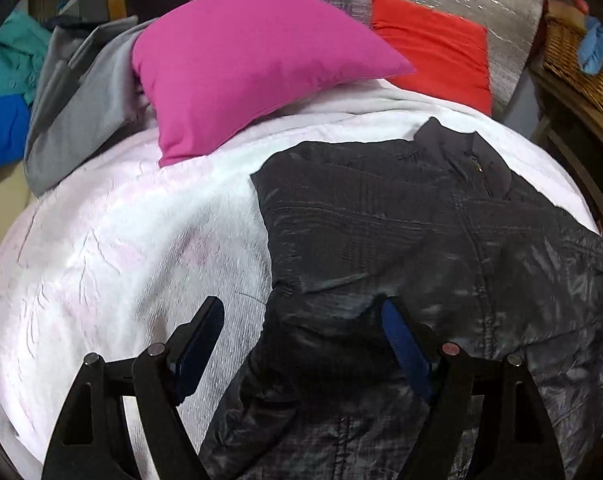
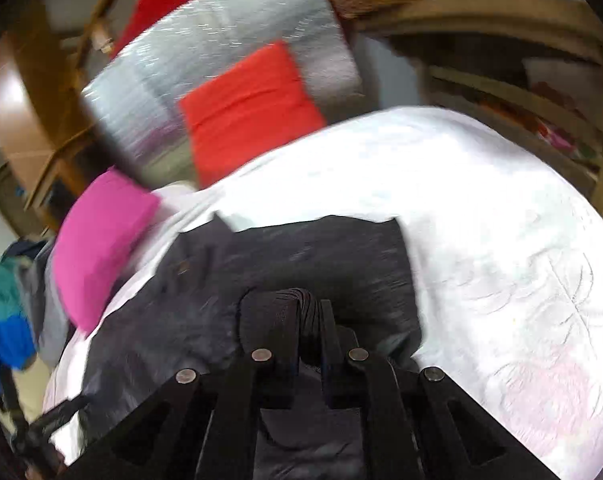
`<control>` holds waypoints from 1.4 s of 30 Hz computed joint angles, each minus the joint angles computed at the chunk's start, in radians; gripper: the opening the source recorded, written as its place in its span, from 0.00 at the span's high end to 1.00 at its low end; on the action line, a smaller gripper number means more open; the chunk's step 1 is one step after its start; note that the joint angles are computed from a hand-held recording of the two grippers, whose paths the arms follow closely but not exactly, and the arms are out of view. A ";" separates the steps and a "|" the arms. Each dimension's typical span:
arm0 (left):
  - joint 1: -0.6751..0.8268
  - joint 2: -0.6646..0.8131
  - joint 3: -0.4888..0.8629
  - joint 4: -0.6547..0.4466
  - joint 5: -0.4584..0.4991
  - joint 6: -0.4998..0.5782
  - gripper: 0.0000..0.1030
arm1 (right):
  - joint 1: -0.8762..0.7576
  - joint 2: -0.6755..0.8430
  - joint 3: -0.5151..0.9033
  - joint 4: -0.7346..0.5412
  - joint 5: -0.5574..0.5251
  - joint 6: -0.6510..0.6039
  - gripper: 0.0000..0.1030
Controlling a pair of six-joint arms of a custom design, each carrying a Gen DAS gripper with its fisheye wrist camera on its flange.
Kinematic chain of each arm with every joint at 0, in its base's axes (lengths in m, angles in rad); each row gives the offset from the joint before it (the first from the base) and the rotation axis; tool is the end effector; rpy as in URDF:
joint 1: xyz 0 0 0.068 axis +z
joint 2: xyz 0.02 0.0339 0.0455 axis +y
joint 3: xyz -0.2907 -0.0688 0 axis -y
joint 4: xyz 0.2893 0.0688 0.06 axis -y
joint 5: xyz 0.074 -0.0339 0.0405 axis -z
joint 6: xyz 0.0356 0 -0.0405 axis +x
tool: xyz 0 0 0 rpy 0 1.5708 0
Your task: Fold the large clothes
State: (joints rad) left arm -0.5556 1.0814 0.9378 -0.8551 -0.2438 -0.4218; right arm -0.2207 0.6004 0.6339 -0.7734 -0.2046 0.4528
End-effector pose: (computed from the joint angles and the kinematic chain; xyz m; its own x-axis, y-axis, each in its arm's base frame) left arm 0.2059 -0.1177 0.2968 -0.8158 0.0388 -0.5770 0.0733 0.9966 -0.0365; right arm 0.1457 -0.0253 0.2740 -0.5618 0.5651 -0.6042 0.3489 0.8241 0.4463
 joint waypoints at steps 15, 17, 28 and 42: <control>-0.003 0.071 -0.003 0.010 0.027 0.007 0.20 | 0.049 0.098 0.000 -0.035 -0.006 -0.016 0.56; -0.006 0.067 -0.003 0.010 0.019 -0.002 0.20 | 0.102 0.127 0.001 -0.043 0.051 -0.025 0.84; 0.005 0.094 -0.003 0.010 0.026 0.016 0.20 | 0.038 0.100 -0.014 -0.030 0.106 -0.021 0.93; 0.335 0.008 -0.028 0.059 0.340 0.061 0.20 | -0.294 0.134 -0.021 -0.030 -0.291 -0.137 0.15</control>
State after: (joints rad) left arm -0.2206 1.0894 0.9093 -0.7962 0.0957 -0.3607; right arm -0.5145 0.7342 0.6131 -0.8034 -0.4960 0.3156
